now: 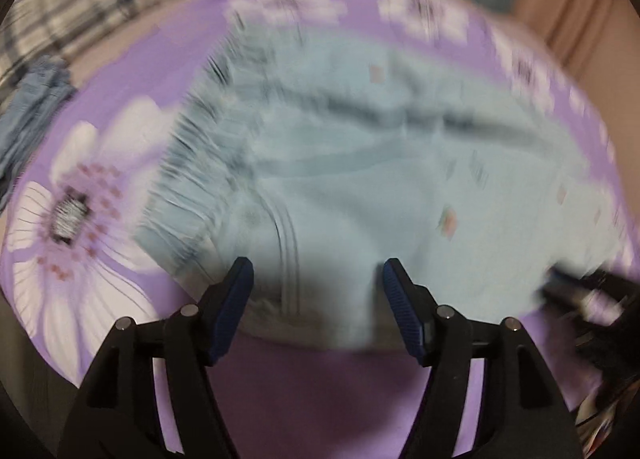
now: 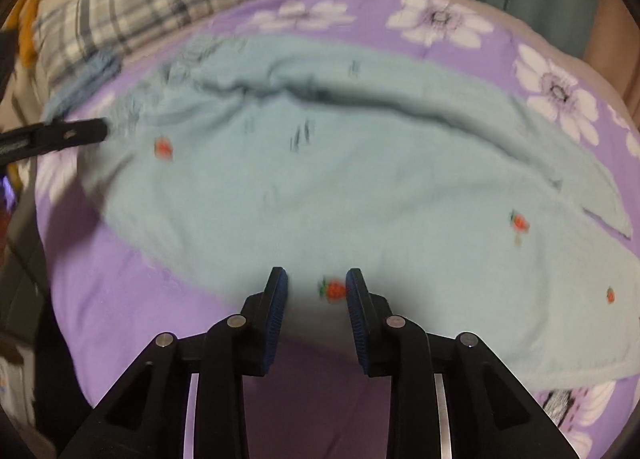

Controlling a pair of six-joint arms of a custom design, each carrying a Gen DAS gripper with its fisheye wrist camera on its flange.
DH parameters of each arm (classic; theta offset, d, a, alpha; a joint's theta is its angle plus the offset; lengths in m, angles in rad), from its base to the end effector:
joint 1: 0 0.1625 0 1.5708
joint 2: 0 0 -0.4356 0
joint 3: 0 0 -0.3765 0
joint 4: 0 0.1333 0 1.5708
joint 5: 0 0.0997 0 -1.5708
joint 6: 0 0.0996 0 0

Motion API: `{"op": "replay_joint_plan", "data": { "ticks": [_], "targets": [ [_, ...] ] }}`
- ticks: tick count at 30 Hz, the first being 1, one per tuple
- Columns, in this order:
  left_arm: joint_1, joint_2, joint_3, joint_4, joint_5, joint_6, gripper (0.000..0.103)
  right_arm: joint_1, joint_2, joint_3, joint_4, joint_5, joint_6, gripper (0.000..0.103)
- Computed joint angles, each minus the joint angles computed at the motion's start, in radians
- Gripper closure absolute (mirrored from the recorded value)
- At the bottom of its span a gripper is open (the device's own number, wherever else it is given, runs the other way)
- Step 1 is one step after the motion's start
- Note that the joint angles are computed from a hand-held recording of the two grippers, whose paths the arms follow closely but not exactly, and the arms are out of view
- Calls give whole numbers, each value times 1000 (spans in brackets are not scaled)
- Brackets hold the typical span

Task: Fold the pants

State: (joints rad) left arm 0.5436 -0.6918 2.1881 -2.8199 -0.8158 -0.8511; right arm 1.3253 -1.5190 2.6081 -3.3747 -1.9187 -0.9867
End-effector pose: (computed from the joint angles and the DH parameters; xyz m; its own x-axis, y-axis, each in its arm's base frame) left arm -0.2744 -0.4013 -0.0298 -0.7777 0.0909 -0.6220 0.3716 0.8645 -0.3384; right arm 0.0153 -0.3478 0.2585 -0.6260 -0.3656 0.6888 -0.6142 0.7754 -0.1467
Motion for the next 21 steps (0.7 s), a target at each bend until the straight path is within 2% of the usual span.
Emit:
{"op": "replay_joint_plan", "data": {
  "ticks": [2,4,6,7,10,12,13,14,15,18,20,21],
  "targets": [
    [-16,5,15,-21,25,68,36,-9,-79,-10,129,16,-9,74],
    [6,-24,24,-71,-17,111,36,-19,-150,-48,283,34,16,73],
    [39,-50,35,-183,-43,146,36,-20,-172,-82,322,62,13,72],
    [56,-61,25,-213,-27,162,35,-8,-163,-107,325,71,18,70],
    [98,-62,-37,-242,44,205,34,31,-93,-201,304,92,48,61],
    [131,-53,-86,-267,79,257,33,63,-21,-290,289,123,51,60],
    [158,-43,-126,-263,91,285,33,71,6,-333,311,133,55,53],
    [188,-38,-160,-261,84,310,33,76,32,-370,332,138,60,43],
    [211,-43,-176,-261,70,325,33,88,74,-419,340,131,66,40],
    [286,-38,-247,-252,0,354,33,120,196,-564,392,81,39,39],
    [320,-34,-274,-266,-41,370,33,141,278,-655,446,16,-11,39],
    [336,-32,-284,-279,-71,383,33,151,316,-682,438,-18,-47,39]
  ]
}}
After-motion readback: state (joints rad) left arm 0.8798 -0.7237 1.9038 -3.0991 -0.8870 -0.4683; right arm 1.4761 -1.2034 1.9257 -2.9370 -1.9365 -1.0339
